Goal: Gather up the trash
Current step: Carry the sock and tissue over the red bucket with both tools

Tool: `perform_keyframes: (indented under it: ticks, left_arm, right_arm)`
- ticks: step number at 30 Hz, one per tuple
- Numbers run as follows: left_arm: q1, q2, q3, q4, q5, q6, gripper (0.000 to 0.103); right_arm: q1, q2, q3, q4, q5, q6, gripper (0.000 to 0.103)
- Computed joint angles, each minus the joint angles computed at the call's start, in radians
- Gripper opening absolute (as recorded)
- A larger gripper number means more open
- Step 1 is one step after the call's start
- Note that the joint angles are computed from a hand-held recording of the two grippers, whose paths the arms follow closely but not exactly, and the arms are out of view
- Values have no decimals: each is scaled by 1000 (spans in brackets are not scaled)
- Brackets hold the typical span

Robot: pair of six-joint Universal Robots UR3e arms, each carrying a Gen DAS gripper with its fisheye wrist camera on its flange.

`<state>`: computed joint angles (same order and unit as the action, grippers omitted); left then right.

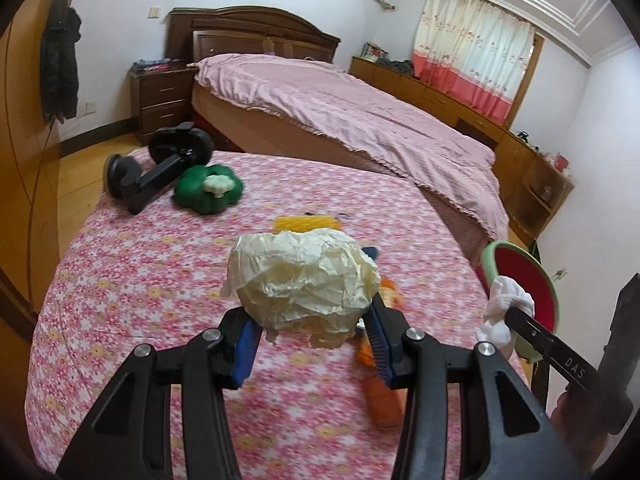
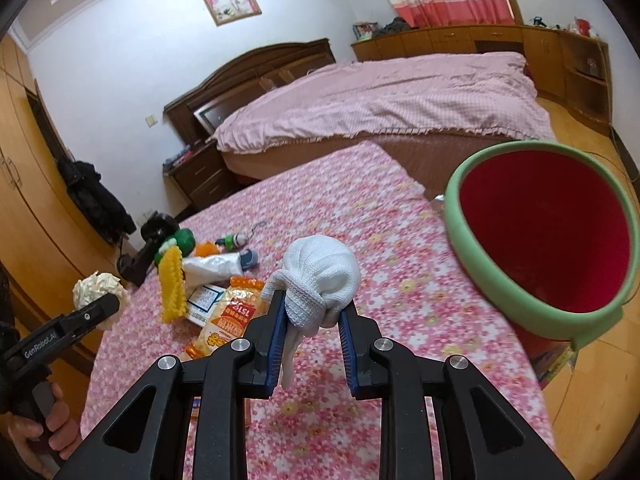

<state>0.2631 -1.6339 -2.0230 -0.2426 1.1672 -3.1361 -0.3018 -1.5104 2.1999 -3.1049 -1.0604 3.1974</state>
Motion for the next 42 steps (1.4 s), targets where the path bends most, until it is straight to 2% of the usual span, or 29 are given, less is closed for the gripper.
perform_keyframes:
  ticks: [10,21,30,42]
  left_arm:
    - [-121,15,52,-38,19,-16,48]
    - [-298,-120,246,-93,54,-14,48]
    - [-449,-314,500,-159,94,-25,48]
    - [-603,-645,952,-347,121,-31,48]
  right_arm:
    - [-179,-219,142,33,98,-49,25]
    - [-374,-348,204,98,166,-91,25]
    - [-490,-299,185,128,195,-126,25]
    - [-602,-136,142,119,207,-181,25]
